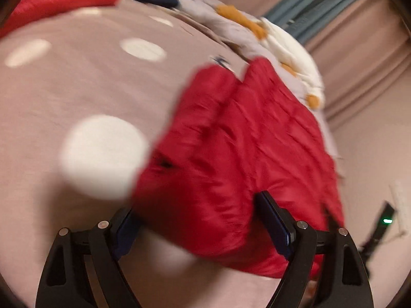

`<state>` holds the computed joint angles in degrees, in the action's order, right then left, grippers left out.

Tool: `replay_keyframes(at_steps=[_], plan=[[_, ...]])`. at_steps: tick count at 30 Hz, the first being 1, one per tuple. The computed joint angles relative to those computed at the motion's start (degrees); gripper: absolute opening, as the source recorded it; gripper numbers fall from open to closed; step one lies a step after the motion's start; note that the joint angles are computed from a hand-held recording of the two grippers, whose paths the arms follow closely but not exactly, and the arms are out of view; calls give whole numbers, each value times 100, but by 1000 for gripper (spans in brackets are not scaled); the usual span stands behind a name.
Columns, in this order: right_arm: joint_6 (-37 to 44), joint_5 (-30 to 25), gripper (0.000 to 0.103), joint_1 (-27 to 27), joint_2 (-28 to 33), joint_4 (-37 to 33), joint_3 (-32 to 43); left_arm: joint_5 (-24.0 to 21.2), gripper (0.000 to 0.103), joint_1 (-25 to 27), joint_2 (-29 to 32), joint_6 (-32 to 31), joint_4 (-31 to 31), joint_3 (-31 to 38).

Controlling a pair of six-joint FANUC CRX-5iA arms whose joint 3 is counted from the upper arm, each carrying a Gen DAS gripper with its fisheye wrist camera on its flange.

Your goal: Fold large clothes

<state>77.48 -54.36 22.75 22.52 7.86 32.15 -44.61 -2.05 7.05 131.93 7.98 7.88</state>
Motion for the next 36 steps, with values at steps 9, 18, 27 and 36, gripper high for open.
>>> replay_keyframes(at_steps=[9, 18, 27, 36], plan=[[44, -147, 89, 149, 186, 560, -19, 1052, 82, 71, 166, -381, 535, -299], [-111, 203, 89, 160, 24, 711, -371, 998, 73, -259, 159, 1198, -1351, 68], [-232, 409, 90, 172, -55, 828, -562, 916, 73, -318, 159, 1319, -1558, 126], [-289, 523, 91, 171, -81, 861, -630, 1013, 73, -314, 73, 1342, -1554, 2]])
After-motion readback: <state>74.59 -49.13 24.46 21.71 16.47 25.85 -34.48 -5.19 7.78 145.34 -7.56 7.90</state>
